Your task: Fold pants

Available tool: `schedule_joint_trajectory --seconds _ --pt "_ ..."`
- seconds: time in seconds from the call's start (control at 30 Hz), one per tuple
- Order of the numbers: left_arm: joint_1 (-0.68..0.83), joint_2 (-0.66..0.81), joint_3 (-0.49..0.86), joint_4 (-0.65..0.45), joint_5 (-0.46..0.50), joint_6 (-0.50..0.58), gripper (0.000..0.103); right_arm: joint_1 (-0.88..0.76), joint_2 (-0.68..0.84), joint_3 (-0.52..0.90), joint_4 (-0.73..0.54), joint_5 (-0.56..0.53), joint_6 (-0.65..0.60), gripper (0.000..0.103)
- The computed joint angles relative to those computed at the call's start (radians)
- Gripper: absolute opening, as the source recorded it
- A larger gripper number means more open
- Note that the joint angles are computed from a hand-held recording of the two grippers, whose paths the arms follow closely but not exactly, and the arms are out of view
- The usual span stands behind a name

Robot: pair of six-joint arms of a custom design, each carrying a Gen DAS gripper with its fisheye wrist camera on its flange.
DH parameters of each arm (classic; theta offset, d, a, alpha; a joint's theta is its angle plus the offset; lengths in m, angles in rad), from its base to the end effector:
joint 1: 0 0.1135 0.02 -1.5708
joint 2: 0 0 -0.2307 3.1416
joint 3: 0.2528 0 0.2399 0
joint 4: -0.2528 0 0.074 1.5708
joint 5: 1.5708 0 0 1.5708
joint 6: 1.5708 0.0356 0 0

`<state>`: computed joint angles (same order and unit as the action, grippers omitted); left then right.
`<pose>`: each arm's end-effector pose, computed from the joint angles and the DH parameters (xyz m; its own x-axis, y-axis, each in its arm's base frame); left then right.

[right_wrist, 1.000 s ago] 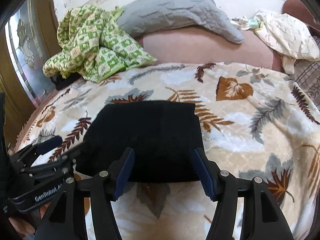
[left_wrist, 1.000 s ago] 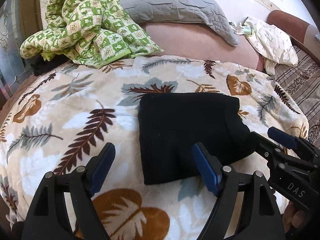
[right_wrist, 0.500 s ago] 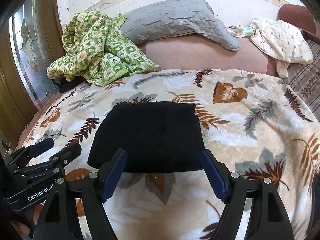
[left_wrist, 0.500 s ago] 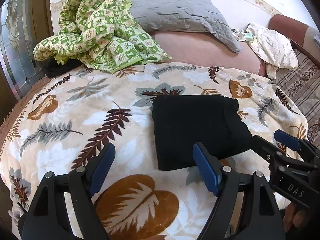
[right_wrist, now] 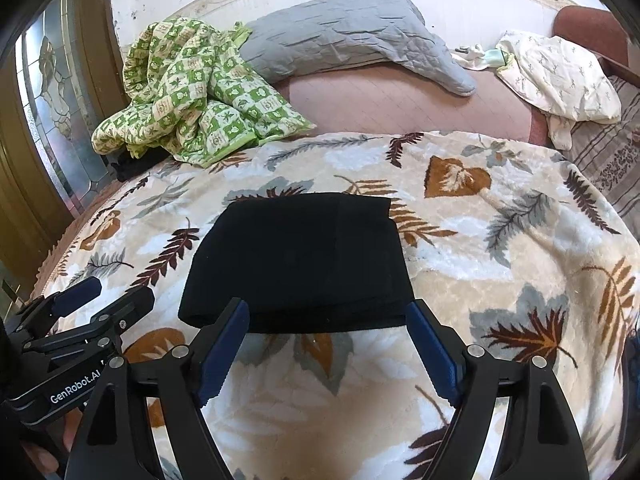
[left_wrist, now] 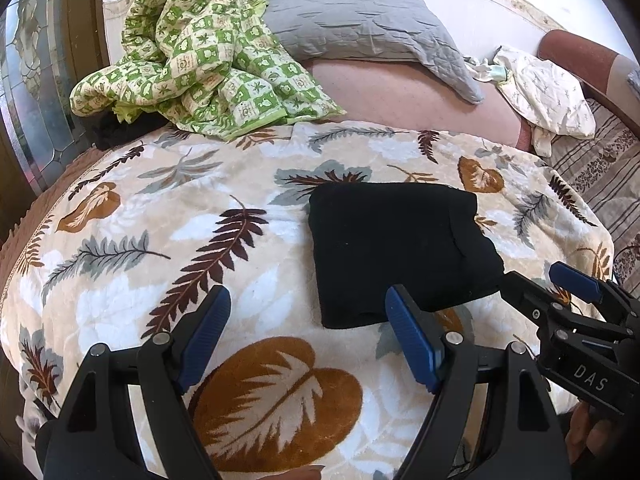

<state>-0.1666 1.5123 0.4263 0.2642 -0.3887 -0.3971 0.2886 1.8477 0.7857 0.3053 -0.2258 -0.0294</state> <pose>0.2396 -0.0266 0.0879 -0.6270 -0.2575 -0.7353 -0.3725 0.9280 -0.0074 0.3118 0.1009 0.0872 -0.6451 -0.2214 -0.7313 -0.4526 0.8819 0.1323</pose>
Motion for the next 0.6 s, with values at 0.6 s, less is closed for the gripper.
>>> schedule_joint_trajectory --seconds 0.6 --pt "-0.014 0.029 0.001 0.023 0.004 0.006 0.08 -0.008 0.029 0.013 -0.014 0.007 -0.005 0.083"
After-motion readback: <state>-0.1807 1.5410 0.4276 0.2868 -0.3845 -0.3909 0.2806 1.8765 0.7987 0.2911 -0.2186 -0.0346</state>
